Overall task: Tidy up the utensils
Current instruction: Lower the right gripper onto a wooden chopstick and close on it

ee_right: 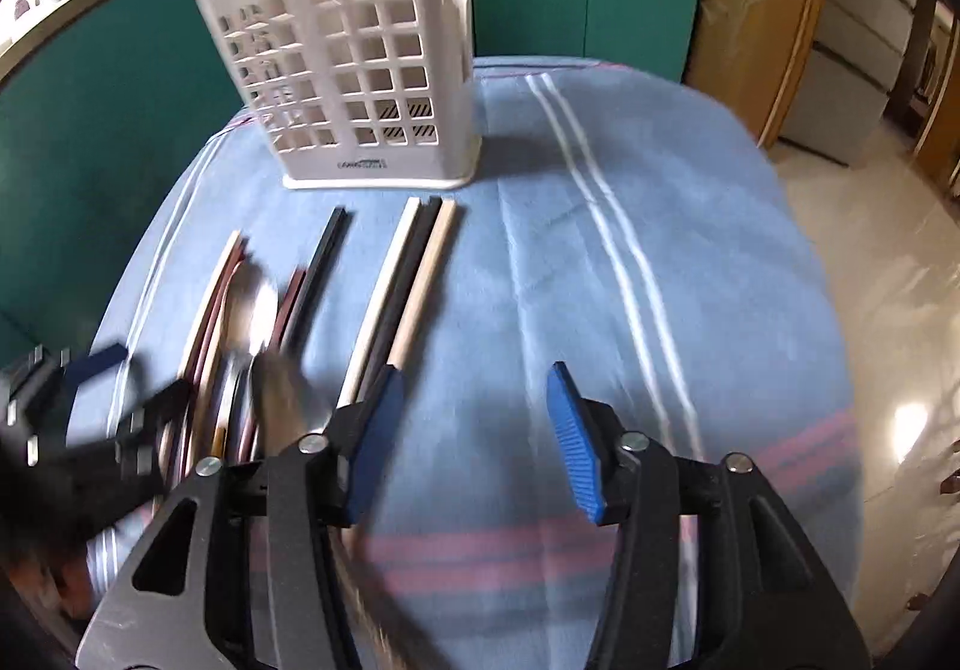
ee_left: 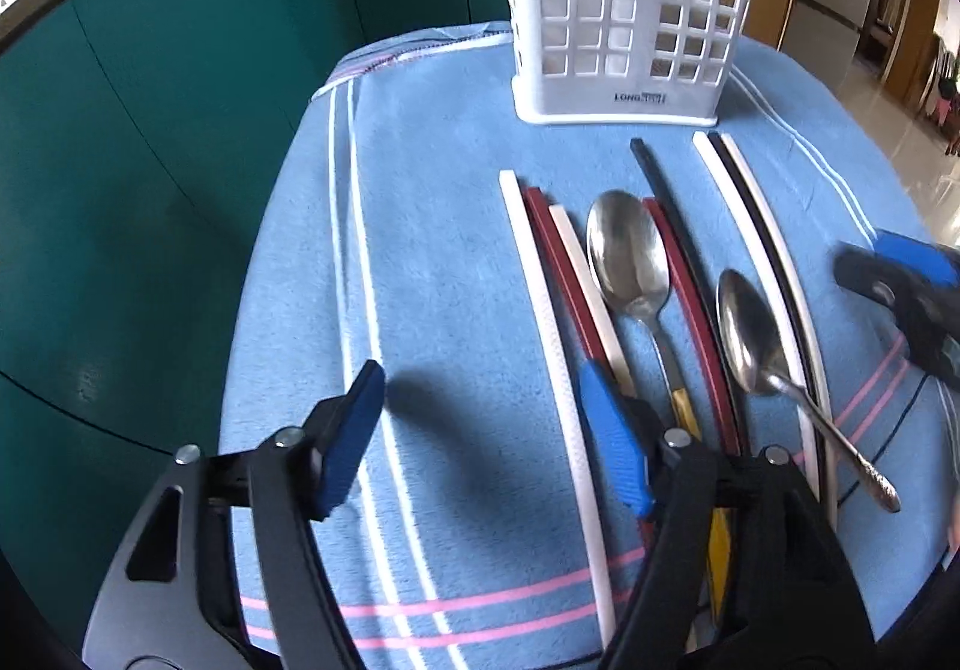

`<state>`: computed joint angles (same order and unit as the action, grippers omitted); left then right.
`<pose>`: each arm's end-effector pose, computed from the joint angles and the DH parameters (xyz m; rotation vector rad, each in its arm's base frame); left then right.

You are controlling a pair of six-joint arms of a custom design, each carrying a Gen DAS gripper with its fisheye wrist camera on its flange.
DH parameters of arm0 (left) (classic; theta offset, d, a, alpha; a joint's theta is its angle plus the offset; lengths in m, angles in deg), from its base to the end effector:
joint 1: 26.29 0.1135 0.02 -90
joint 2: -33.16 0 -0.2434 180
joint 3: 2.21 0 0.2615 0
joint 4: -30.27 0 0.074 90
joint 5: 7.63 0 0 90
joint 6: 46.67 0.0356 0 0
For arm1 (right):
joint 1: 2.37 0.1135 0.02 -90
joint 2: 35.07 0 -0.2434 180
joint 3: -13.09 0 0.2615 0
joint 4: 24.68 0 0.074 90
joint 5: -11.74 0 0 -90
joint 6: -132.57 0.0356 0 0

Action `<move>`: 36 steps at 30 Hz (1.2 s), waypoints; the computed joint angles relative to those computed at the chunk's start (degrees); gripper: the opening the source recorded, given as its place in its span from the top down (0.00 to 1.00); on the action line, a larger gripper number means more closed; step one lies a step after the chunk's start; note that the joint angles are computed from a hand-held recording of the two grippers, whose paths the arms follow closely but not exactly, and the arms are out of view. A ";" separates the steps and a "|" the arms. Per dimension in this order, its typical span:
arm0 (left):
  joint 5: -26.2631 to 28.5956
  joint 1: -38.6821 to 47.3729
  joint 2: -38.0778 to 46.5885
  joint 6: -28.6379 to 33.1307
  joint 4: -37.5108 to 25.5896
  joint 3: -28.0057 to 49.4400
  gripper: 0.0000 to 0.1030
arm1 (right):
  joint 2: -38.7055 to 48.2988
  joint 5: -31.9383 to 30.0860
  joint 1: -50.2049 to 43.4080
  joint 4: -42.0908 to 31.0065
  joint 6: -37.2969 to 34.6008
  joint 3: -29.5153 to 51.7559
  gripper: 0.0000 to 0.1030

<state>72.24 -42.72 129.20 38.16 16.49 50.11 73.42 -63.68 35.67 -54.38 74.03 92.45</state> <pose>0.2830 -0.0769 0.0828 0.1847 2.5458 0.0828 0.3062 0.2282 0.1242 -0.0555 2.5517 0.1374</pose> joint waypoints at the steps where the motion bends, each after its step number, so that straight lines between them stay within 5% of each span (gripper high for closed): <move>1: 0.38 0.53 -0.23 0.22 -0.26 -0.08 0.35 | 1.78 -1.49 -0.77 -0.13 -0.44 2.07 0.58; 6: 1.56 3.34 0.69 0.80 -1.01 1.38 0.38 | 8.26 -1.75 -2.21 -4.27 -2.09 10.64 0.64; 22: 6.20 9.08 4.07 2.54 -1.03 5.64 0.38 | 5.71 -3.64 -5.80 -5.38 -3.01 7.12 0.80; 36: 4.44 7.84 24.12 4.40 -17.39 34.97 0.31 | 20.72 -2.96 -9.32 -17.48 -4.88 30.30 0.79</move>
<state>76.68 -34.88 153.31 42.56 -0.90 85.08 94.14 -66.64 26.35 -71.86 69.15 122.76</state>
